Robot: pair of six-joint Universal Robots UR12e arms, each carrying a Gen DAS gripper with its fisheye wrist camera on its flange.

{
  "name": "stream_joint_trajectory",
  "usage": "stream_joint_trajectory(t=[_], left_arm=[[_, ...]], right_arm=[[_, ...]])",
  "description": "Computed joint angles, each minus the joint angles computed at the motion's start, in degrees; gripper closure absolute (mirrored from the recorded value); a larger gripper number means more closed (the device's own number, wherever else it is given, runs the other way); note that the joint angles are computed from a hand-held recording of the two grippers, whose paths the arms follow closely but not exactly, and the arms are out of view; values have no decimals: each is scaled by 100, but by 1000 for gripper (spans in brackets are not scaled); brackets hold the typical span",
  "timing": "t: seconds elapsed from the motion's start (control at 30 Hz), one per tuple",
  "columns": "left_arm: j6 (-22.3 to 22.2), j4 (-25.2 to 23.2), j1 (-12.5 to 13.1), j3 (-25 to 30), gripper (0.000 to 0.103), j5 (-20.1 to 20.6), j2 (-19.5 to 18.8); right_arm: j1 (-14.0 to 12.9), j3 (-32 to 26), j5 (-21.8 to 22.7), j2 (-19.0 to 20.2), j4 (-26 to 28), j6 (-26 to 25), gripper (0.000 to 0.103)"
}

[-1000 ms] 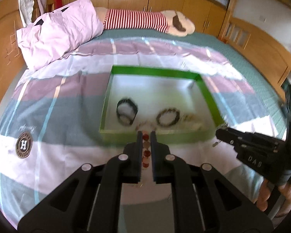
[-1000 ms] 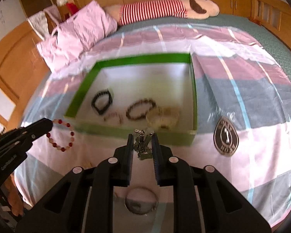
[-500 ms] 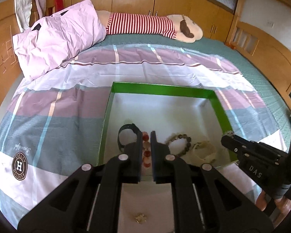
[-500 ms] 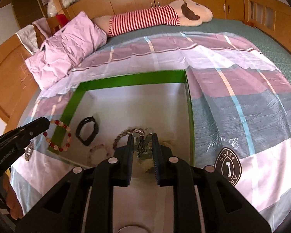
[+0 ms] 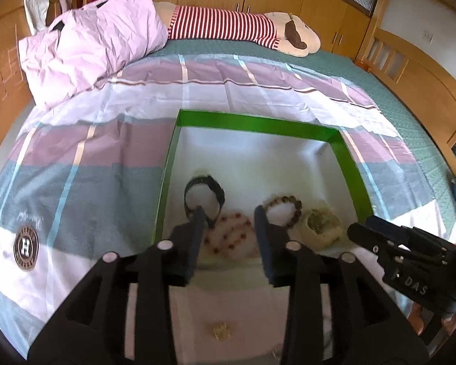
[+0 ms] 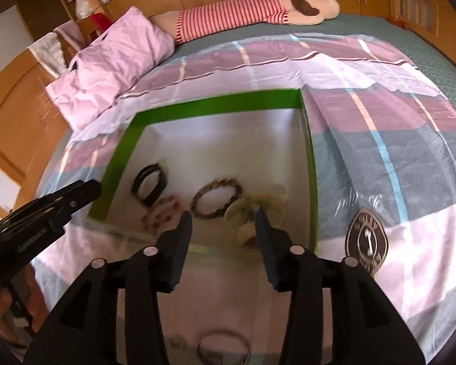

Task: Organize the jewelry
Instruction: 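Carry the keychain and bracelet into the green box and open both tools, then move the right tool over the large silver hoop while the left tool approaches the gold flower pendant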

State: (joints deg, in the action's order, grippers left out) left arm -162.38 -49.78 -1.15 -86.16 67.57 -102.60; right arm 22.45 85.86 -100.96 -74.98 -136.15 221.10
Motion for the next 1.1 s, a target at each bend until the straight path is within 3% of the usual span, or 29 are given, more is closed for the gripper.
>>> stream_joint_trajectory(t=[0.1, 0.2, 0.37, 0.53, 0.63, 0.73, 0.77, 0.93, 1.1], left_arm=[[315, -296, 60, -183, 55, 56, 213], [407, -482, 0, -390, 50, 738, 355], [376, -1582, 90, -383, 50, 962, 329], [402, -1526, 82, -473, 42, 1060, 384], [571, -1450, 53, -568, 38, 1054, 447], [615, -1432, 5, -564, 37, 1191, 420], [607, -1436, -1, -568, 37, 1242, 412], [560, -1434, -1, -544, 31, 1370, 360], [471, -1447, -3, -517, 30, 1459, 316]], right_arm=[[68, 30, 200, -100, 351, -110, 54], [97, 61, 607, -146, 875, -147, 54], [153, 89, 860, -129, 1809, -278, 54], [185, 50, 846, -36, 2418, -402, 55], [259, 3, 460, 26, 2377, -369, 60], [360, -91, -483, 84, 2338, -80, 63], [346, -50, -577, 54, 2167, 24, 63], [155, 215, 160, -172, 1409, 353, 63], [161, 72, 144, -95, 1932, 404, 63]])
